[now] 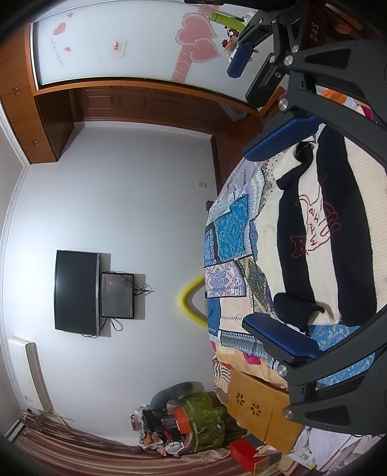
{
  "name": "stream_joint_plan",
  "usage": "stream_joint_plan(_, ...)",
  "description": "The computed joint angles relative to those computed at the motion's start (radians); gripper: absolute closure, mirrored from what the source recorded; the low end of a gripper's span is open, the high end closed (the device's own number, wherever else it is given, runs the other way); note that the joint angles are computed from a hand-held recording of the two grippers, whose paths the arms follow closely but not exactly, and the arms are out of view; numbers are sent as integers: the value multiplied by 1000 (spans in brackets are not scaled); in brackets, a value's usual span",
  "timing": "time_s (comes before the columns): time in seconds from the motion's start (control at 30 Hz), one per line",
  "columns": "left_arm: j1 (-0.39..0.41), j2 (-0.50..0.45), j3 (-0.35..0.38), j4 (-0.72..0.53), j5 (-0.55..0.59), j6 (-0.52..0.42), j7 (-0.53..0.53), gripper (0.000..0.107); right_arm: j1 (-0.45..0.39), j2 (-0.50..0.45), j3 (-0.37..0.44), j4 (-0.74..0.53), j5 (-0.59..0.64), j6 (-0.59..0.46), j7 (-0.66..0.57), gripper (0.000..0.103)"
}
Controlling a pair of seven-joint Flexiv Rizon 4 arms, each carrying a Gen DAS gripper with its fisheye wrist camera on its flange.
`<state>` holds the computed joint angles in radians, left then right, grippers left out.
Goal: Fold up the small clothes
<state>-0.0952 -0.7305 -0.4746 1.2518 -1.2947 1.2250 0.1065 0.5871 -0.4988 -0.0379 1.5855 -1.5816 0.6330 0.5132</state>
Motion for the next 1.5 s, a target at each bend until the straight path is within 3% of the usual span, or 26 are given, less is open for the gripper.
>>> stream_joint_plan(1.5,4,-12,-10,-4,26,10,-31,4,-3,-8,0,1,6,9,11,0)
